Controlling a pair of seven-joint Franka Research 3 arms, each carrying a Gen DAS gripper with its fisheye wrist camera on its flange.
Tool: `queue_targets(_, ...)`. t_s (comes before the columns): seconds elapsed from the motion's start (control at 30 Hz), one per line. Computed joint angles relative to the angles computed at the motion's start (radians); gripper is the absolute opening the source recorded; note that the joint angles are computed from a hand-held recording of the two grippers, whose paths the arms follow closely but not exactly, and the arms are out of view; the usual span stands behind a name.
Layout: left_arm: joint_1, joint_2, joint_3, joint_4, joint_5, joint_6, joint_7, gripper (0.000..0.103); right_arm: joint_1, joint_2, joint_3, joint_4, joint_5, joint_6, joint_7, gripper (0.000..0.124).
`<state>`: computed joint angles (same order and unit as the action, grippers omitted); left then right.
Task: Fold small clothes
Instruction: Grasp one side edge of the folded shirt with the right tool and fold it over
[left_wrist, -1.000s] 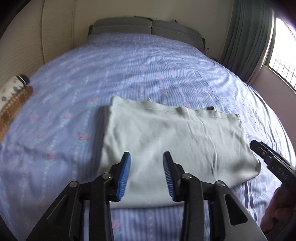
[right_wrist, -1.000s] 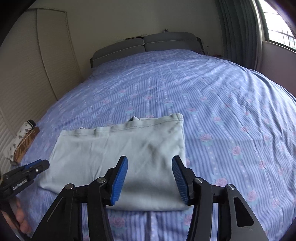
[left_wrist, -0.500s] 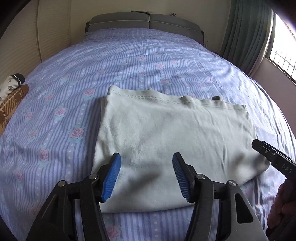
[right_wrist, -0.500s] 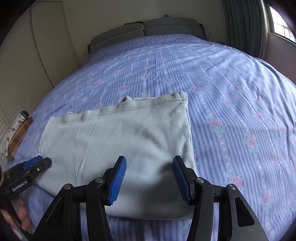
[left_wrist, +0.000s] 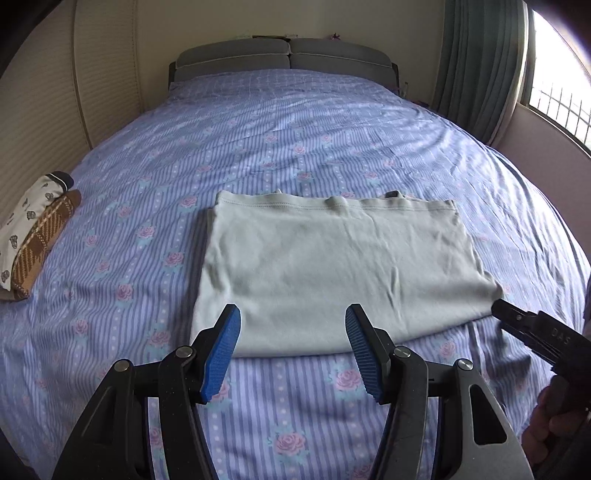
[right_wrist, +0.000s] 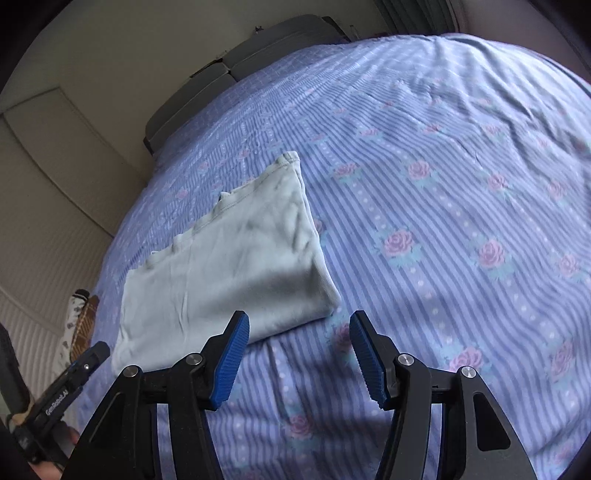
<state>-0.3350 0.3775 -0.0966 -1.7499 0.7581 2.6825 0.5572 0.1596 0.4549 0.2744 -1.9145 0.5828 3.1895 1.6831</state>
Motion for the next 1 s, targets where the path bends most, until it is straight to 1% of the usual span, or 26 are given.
queue_targets(0.03, 0.0, -0.001, -0.001, 0.0, -0.003, -0.003, 0.002, 0.058, -0.056, 0.018, 0.065, 0.011, 0.019, 0.007, -0.025, 0.058)
queue_targets(0.1, 0.002, -0.002, -0.001, 0.0, -0.006, -0.006, 0.004, 0.058, -0.138, 0.057, 0.162, 0.037, 0.045, 0.017, -0.064, 0.058)
queue_targets(0.2, 0.004, 0.0, 0.002, 0.005, -0.007, -0.007, -0.001, 0.058, -0.212, 0.113, 0.252, 0.081, 0.074, 0.014, -0.101, 0.058)
queue_targets(0.23, 0.004, 0.001, 0.004, 0.007, -0.007, -0.007, -0.005, 0.058, -0.257, 0.141, 0.308, 0.095, 0.09, 0.029, -0.124, 0.058)
queue_targets(0.33, 0.006, 0.005, 0.005, 0.011, -0.007, -0.006, -0.011, 0.058, -0.334, 0.206, 0.411, 0.126, 0.105, 0.064, -0.144, 0.058)
queue_targets(0.4, 0.008, 0.009, 0.005, 0.015, -0.011, -0.006, -0.011, 0.058, -0.36, 0.235, 0.449, 0.139, 0.089, 0.087, -0.135, 0.057)
queue_targets(0.43, 0.009, 0.011, 0.005, 0.017, -0.014, -0.006, -0.011, 0.058, -0.348, 0.238, 0.436, 0.148, 0.076, 0.085, -0.12, 0.052)
queue_targets(0.47, 0.009, 0.011, 0.006, 0.017, -0.016, -0.007, -0.012, 0.058, -0.34, 0.242, 0.426, 0.157, 0.062, 0.077, -0.107, 0.042)
queue_targets(0.5, 0.01, 0.01, 0.006, 0.016, -0.017, -0.007, -0.013, 0.058, -0.343, 0.251, 0.429, 0.166, 0.053, 0.071, -0.098, 0.034)
queue_targets(0.53, 0.01, 0.007, 0.007, 0.013, -0.016, -0.004, -0.016, 0.058, -0.364, 0.268, 0.454, 0.173, 0.047, 0.068, -0.095, 0.021)
queue_targets(0.57, 0.009, 0.002, 0.01, 0.008, -0.011, -0.003, -0.023, 0.058, -0.386, 0.282, 0.481, 0.173, 0.044, 0.076, -0.091, 0.019)
queue_targets(0.6, 0.009, -0.003, 0.012, 0.003, -0.008, -0.003, -0.028, 0.058, -0.389, 0.285, 0.486, 0.17, 0.042, 0.084, -0.079, 0.018)
queue_targets(0.63, 0.011, -0.009, 0.014, -0.003, -0.004, -0.001, -0.034, 0.058, -0.384, 0.277, 0.48, 0.165, 0.035, 0.088, -0.065, 0.017)
queue_targets(0.67, 0.013, -0.016, 0.015, -0.011, 0.0, 0.002, -0.042, 0.058, -0.36, 0.258, 0.451, 0.16, 0.029, 0.089, -0.047, 0.016)
queue_targets(0.77, 0.025, -0.038, 0.017, -0.035, 0.008, 0.014, -0.063, 0.058, -0.253, 0.186, 0.324, 0.147, 0.004, 0.085, -0.002, 0.014)
queue_targets(0.8, 0.032, -0.047, 0.016, -0.047, 0.007, 0.021, -0.066, 0.058, -0.209, 0.167, 0.273, 0.152, -0.007, 0.079, 0.01, 0.014)
queue_targets(0.87, 0.041, -0.066, 0.017, -0.069, 0.014, 0.031, -0.08, 0.058, -0.1, 0.134, 0.149, 0.171, -0.031, 0.061, 0.034, 0.014)
queue_targets(0.93, 0.053, -0.096, 0.022, -0.103, 0.03, 0.046, -0.102, 0.058, 0.039, 0.112, -0.005, 0.205, -0.066, 0.036, 0.061, 0.014)
queue_targets(1.0, 0.068, -0.127, 0.026, -0.14, 0.048, 0.057, -0.128, 0.058, 0.15, 0.114, -0.123, 0.254, -0.116, 0.015, 0.077, 0.013)
